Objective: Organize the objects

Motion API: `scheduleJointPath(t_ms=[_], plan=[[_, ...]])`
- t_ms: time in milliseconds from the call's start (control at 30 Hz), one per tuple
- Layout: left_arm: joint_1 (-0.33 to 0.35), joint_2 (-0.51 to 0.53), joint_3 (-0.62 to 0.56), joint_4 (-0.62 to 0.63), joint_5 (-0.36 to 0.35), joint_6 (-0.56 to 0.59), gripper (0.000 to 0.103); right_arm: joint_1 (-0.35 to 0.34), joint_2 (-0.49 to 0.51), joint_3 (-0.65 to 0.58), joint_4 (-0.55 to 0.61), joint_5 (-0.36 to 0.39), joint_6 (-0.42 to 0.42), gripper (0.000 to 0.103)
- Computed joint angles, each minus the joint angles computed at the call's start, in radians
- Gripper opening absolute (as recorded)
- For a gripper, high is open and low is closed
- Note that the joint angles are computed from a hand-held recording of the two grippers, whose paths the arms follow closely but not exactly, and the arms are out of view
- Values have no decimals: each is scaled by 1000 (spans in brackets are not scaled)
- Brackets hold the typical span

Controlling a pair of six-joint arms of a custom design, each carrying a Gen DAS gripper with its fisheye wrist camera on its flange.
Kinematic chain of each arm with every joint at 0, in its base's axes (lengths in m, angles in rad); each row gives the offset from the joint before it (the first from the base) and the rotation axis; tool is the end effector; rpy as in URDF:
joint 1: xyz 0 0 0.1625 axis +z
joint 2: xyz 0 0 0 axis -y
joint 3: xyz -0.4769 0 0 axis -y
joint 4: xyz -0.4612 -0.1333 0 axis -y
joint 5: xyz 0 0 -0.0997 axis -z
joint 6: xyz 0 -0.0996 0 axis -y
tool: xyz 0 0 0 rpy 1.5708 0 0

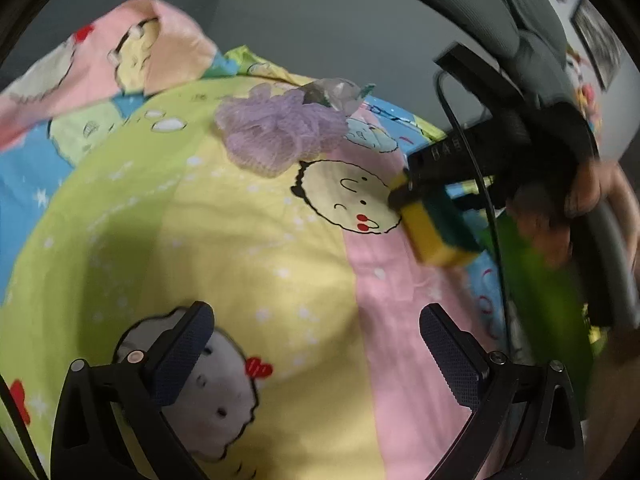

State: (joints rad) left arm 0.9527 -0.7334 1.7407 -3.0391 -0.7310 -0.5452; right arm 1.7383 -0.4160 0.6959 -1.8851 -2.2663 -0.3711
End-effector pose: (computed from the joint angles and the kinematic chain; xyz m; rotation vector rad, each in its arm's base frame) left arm -0.2479 -0.7066 0.0766 -0.1681 2.4703 -1.0869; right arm 0.2322 -0.9564 0.1548 0.6361 -2.3618 -0.0482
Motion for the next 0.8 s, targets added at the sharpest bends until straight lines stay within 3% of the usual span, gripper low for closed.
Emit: scheduleJointPath(t_ms=[100, 300, 400, 533, 633, 800], plan=[[-4, -31, 30, -15, -16, -40, 102, 1, -66, 113, -34, 39, -6, 62], [-22, -67, 67, -16, 21, -76, 102, -9, -216, 340, -76, 159, -42, 62], [-38, -76, 78, -34, 17, -49, 102, -23, -290, 468, -167, 194, -44, 62], [-54, -91, 103, -74, 8, -7, 102, -41, -370, 582, -203, 272, -55, 62], [-52, -97, 115, -119, -50, 26, 102, -41, -425, 688, -343, 243, -89, 63], [-51, -94, 123, -155, -144, 59, 102, -65, -438, 700, -372, 287, -61, 64]])
